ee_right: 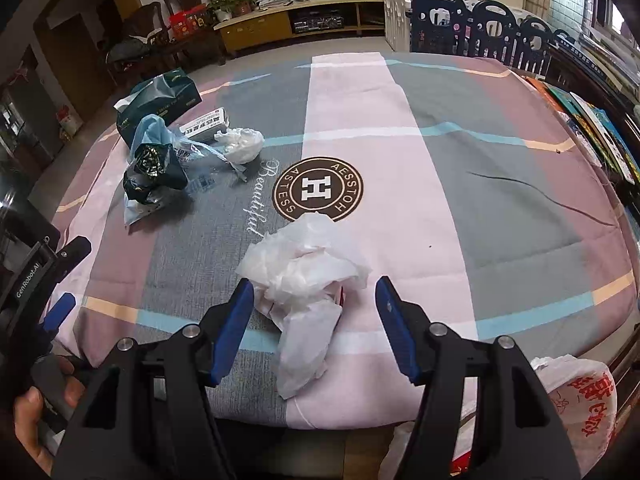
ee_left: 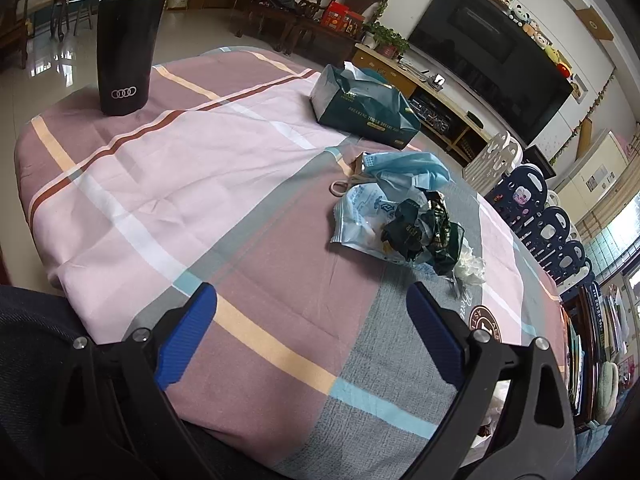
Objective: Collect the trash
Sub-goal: 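Lift and hold the white tissue with the right tool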
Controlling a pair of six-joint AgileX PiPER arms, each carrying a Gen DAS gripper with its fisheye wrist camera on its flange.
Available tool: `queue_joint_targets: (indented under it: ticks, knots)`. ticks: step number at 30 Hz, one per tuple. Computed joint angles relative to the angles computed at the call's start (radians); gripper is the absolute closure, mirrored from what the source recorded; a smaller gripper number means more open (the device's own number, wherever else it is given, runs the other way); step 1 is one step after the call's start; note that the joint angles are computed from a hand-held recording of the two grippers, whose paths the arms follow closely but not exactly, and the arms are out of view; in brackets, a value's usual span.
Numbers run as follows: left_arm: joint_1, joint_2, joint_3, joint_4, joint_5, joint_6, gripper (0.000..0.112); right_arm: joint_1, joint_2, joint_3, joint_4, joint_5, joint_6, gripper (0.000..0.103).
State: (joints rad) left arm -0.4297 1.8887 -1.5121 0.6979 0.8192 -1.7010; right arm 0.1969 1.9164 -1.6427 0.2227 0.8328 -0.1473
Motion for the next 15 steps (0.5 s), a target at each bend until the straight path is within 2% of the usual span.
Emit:
queue_joint_targets:
  ticks: [3,10,15]
  knots:
    - [-0.001,-0.001,0.003,0.003,0.0,-0.001,0.017,0.046,0.039,-0.027,-0.095,0.0,0.054,0.04]
    - [-0.001,-0.001,0.001,-0.001,-0.001,0.002,0.017,0.107,0.062,-0.037,-0.182,-0.027,0.091,0.041]
    - [-0.002,-0.001,0.001,-0.002,-0.001,0.0,0.017,0.126,0.053,-0.018,-0.206,-0.038,0.078,0.057]
